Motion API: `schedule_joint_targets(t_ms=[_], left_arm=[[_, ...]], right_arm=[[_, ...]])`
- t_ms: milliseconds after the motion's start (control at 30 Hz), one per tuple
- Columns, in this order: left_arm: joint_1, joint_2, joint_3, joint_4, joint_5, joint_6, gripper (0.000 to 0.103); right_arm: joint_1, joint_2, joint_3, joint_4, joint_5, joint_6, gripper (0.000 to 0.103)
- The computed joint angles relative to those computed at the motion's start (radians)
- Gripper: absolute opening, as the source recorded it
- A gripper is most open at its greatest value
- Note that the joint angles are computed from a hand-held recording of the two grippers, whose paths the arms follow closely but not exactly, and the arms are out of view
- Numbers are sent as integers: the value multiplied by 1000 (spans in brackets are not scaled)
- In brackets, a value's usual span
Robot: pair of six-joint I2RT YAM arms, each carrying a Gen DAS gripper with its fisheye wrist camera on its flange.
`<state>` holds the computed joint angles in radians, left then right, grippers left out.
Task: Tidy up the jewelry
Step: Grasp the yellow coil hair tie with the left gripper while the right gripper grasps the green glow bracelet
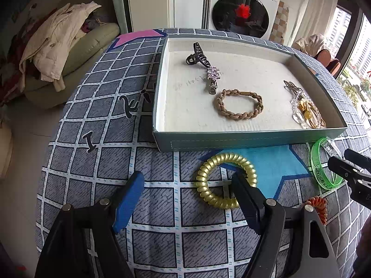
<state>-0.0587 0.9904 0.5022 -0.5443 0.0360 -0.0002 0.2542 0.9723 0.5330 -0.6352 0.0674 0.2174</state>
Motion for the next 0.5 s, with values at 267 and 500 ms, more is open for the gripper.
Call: schedule_joint_targets(t_ms=[267,500], left_arm=[[-27,-5,-11,23,-21,8,95],[-74,-24,-7,9,-18,23,73]], right_arm=[[69,22,-9,21,67,6,71],[77,25,3,5,56,-2,61]])
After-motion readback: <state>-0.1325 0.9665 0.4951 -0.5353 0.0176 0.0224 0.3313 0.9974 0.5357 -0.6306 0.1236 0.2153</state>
